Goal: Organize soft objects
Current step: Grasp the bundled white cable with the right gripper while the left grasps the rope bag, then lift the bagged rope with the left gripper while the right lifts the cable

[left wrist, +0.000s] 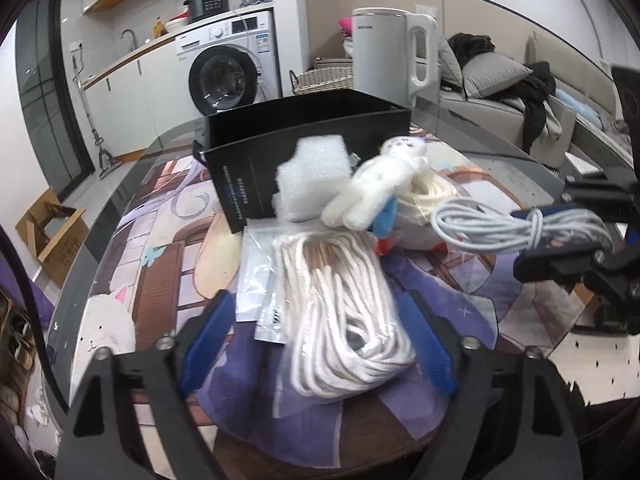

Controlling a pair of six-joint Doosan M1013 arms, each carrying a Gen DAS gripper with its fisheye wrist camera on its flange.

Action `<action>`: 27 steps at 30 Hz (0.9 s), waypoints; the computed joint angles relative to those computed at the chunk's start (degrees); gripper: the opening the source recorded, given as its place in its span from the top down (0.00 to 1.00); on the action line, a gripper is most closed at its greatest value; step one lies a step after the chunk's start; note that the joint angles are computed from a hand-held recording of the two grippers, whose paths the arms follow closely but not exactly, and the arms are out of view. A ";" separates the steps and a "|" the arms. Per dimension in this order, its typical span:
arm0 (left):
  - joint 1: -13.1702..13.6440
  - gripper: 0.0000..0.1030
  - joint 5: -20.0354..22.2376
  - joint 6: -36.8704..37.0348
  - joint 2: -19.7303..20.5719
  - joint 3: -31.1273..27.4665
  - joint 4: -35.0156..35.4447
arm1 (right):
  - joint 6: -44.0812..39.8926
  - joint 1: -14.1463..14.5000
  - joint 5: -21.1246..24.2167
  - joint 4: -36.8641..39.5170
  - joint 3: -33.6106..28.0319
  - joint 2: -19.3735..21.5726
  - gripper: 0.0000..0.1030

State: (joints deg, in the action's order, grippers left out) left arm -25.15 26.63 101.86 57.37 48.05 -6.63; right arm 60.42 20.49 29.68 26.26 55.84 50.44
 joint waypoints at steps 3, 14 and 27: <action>-0.15 0.46 -1.01 3.56 -0.34 0.81 -1.53 | 0.11 0.05 -0.18 -0.05 0.03 -0.01 0.73; 0.90 0.64 -0.42 11.10 -0.91 1.01 -11.66 | -1.46 0.02 -1.49 1.65 0.59 -0.27 0.73; 2.00 0.64 -2.04 13.12 -2.12 2.43 -16.57 | -3.15 -0.05 -4.32 4.34 2.06 -1.24 0.73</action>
